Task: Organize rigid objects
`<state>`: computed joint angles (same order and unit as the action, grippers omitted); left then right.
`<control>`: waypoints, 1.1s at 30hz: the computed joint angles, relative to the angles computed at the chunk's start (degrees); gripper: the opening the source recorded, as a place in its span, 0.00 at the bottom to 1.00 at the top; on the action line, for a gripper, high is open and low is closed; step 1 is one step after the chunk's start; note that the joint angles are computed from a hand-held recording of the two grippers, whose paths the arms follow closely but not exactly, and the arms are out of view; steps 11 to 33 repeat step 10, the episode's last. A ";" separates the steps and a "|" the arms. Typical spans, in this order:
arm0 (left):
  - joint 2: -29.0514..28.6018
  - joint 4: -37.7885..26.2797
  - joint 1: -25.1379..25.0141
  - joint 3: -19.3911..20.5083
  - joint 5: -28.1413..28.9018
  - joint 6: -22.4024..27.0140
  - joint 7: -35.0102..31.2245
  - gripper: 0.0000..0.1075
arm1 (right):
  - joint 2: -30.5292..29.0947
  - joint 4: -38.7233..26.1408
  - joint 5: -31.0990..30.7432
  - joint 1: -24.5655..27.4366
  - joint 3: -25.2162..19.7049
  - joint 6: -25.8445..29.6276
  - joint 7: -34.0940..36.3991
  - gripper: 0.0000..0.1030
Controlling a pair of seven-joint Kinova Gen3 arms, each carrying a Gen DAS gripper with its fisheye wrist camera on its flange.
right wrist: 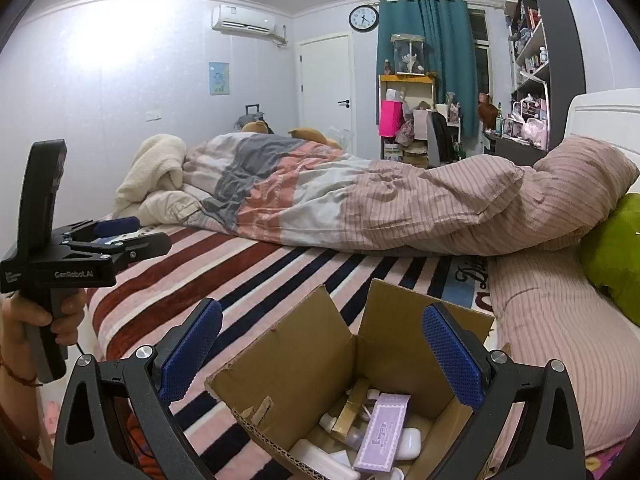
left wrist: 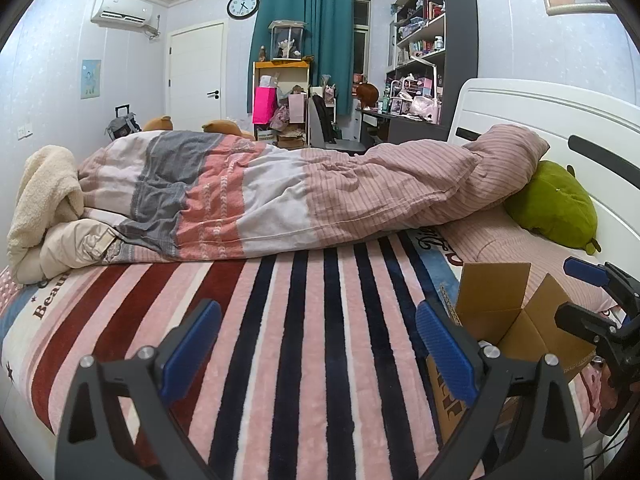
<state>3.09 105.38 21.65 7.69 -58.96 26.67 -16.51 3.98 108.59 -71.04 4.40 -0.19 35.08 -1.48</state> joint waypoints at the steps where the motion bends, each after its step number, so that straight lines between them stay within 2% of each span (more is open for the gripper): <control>1: -0.01 0.03 -0.03 -0.01 0.02 -0.10 0.00 0.90 | -0.04 0.04 0.09 0.00 0.03 0.03 -0.22 0.98; 33: 0.12 -0.07 0.14 0.12 -0.24 0.49 0.27 0.90 | -0.37 0.30 0.23 -0.28 0.15 -0.32 -0.88 0.98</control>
